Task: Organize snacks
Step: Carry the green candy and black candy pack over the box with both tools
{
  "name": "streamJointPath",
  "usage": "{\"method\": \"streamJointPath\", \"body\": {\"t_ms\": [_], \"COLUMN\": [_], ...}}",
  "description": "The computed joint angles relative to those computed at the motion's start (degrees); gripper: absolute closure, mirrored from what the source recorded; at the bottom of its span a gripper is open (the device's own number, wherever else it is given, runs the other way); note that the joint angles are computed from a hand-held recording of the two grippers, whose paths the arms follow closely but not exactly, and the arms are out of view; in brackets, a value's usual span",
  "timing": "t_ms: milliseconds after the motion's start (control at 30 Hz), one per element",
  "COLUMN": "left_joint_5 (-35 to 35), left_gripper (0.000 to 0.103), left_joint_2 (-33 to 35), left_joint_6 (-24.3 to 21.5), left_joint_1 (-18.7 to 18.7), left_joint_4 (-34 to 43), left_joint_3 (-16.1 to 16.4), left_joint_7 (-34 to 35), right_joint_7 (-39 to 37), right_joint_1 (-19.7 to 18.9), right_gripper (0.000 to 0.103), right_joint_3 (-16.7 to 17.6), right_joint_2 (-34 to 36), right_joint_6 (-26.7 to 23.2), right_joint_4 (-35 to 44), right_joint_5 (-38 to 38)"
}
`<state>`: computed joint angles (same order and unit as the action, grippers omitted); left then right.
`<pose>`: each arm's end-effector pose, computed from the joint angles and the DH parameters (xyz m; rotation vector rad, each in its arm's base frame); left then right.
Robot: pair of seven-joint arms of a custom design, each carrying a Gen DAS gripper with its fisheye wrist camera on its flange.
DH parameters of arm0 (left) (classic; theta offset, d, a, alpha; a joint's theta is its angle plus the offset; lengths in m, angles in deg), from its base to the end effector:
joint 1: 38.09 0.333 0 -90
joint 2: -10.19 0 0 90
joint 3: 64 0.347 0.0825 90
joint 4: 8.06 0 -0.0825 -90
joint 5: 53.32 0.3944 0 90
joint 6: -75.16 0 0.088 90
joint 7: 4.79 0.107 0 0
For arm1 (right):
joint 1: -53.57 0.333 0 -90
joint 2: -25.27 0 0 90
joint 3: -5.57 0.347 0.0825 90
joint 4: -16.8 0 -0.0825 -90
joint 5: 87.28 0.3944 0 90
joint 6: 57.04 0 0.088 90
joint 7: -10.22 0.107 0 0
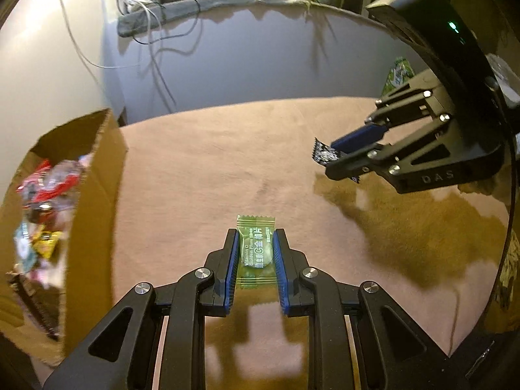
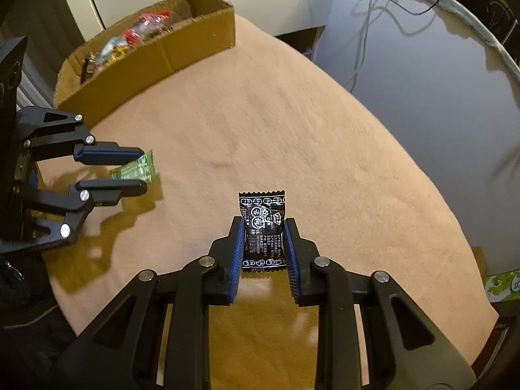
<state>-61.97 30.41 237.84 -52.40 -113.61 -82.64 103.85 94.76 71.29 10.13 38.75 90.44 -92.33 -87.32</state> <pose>0.6034 -0.3514 0.4437 -1.1415 2.5016 -0.9067 0.6144 0.2479 0.4485 -2.3599 1.4346 -0.3442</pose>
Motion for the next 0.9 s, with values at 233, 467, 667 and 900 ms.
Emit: {"method": "streamJointPath", "body": {"t_ms": [233, 467, 667, 900], "left_joint_5": [-1.8, -0.4, -1.1, -1.2], "left_gripper": [0.084, 0.084, 0.084, 0.084], "left_joint_2": [-4.8, -7.1, -7.9, -8.0], "left_joint_6": [3.4, 4.3, 3.2, 3.5], "left_joint_1": [1.6, 2.1, 3.9, 5.3], "left_joint_4": [-4.4, -5.6, -5.3, -4.6], "left_joint_3": [0.3, 2.5, 2.9, 4.2], "left_joint_7": [0.3, -1.6, -1.5, -2.0], "right_joint_7": [0.0, -1.4, -2.8, -4.7], "right_joint_1": [1.6, 3.2, 4.7, 6.2], "right_gripper": [0.078, 0.078, 0.078, 0.078], "right_joint_3": [0.5, 1.1, 1.4, 1.6], "right_joint_2": [0.5, 4.0, 8.1, 14.0], "right_joint_6": [-1.8, -3.7, -5.8, -8.4], "right_joint_4": [4.0, 10.8, 17.8, 27.5], "right_joint_5": [-1.8, -2.4, -2.4, -1.9]}}
